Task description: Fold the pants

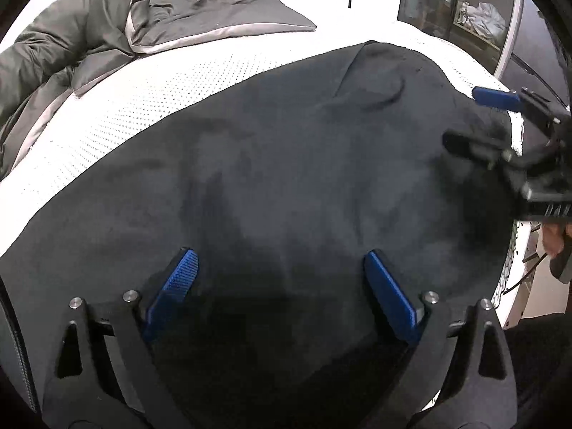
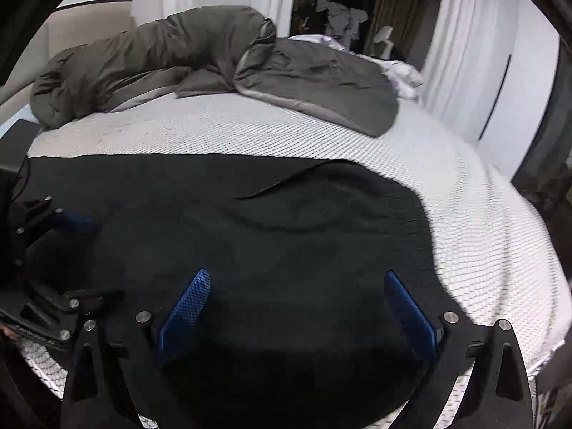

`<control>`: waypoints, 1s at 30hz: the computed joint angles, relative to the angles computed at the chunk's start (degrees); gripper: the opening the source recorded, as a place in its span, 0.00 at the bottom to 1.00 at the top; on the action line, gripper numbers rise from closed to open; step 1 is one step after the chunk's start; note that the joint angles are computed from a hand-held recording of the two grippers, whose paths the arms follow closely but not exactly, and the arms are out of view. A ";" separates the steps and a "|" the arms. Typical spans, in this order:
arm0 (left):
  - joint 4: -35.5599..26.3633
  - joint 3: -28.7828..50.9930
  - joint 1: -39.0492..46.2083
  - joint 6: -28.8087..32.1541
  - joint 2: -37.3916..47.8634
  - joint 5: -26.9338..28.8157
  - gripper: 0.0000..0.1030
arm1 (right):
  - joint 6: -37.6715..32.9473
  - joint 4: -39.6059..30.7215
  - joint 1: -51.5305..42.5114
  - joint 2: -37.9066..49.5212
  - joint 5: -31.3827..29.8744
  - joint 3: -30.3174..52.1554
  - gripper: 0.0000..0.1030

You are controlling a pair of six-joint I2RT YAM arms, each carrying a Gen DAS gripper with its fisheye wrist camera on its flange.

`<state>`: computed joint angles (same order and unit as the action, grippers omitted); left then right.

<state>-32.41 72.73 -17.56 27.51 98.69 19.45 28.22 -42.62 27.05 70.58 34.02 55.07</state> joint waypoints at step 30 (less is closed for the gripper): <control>-8.01 14.93 0.23 5.05 11.24 3.44 0.63 | 1.84 -8.59 -5.04 15.21 15.00 6.11 0.63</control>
